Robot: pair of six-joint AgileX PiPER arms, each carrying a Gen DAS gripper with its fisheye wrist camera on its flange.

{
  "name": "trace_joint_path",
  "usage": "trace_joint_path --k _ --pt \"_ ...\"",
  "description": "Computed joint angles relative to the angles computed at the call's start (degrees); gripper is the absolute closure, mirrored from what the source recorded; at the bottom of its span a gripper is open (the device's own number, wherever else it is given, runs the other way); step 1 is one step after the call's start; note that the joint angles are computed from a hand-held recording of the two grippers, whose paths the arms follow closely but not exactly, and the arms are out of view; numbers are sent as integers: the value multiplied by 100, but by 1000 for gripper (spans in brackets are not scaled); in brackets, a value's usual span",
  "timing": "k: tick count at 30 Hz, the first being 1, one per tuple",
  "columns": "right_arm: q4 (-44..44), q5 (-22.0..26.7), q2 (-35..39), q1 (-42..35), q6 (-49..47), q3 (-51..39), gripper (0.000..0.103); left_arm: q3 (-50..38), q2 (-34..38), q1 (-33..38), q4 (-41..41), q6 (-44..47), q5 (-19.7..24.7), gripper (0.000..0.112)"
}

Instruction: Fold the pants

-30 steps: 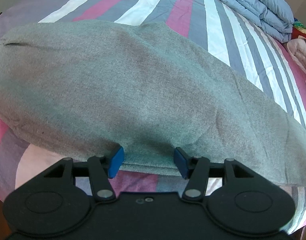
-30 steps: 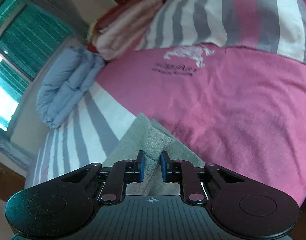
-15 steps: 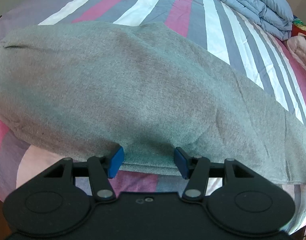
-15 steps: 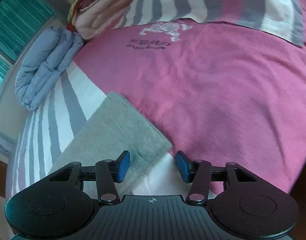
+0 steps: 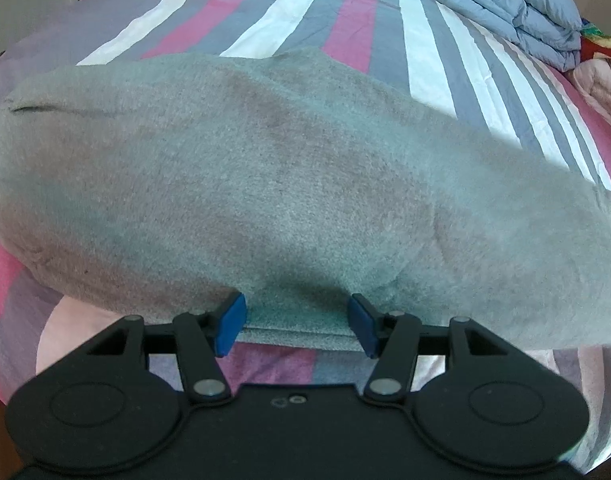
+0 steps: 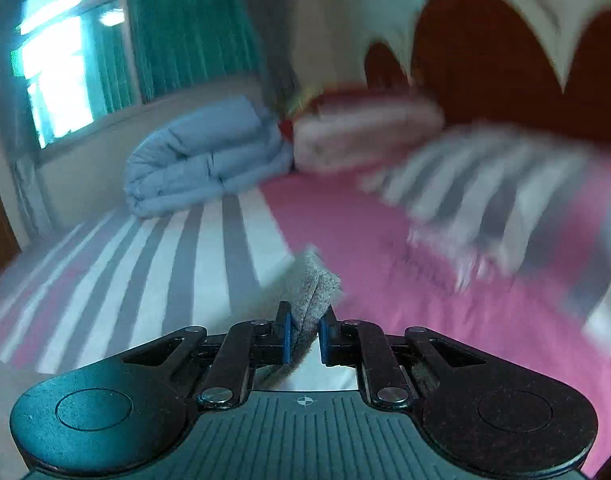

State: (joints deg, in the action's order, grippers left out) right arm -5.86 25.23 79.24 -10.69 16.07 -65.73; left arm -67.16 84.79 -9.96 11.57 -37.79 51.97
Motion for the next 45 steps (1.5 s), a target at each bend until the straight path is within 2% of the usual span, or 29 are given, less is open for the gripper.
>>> trace_joint_path --k 4,6,7,8,9,10,11,13,16,17,20,24,28,30,32,35,39,42,45 --pt "509 849 881 -341 -41 -98 90 -72 27 26 -45 132 75 63" --pt "563 752 832 -354 291 53 89 -101 8 130 -208 241 71 62" --pt "884 802 821 -470 262 7 84 -106 -14 167 -265 253 72 62" --pt "1204 975 831 -617 256 -105 67 -92 -25 165 -260 210 50 62" --pt "1449 1036 785 -736 253 -124 57 -97 -40 133 -210 143 66 62" --pt "1889 922 662 -886 70 25 41 -105 -49 75 -137 69 92 61" --pt "2233 959 611 -1005 -168 71 38 -107 -55 1 -38 -6 114 61" --pt "2782 1224 703 -1154 -531 42 38 -102 -83 -125 114 -159 175 58" --pt "3368 1069 677 -1182 -777 214 41 -128 -119 -147 134 -166 220 49" --pt "3599 1059 729 -1176 -883 174 59 -132 -127 -149 152 -173 239 48" --pt "3592 1005 831 -1111 -476 188 84 -148 -98 -90 116 -174 221 49" --pt "3874 808 974 -1216 -213 232 87 -135 -38 -110 239 -195 187 47" --pt "3667 711 845 -1139 -131 270 94 -93 -23 -167 355 -238 162 45" --pt "3446 610 723 -1044 -55 279 94 -113 16 -204 419 -267 177 45" --pt "2745 817 884 -862 321 37 94 -103 -17 -241 485 -331 174 45" --pt "2625 881 915 -839 446 -9 93 -32 -152 -276 569 -389 160 45" --pt "2982 966 966 -977 182 -42 93 -66 -134 -133 497 -277 148 45" --pt "3071 966 1003 -1017 35 -31 93 -75 6 -158 739 -363 173 43" --pt "2258 991 956 -697 565 -107 94 -31 -47 -166 769 -374 147 43"
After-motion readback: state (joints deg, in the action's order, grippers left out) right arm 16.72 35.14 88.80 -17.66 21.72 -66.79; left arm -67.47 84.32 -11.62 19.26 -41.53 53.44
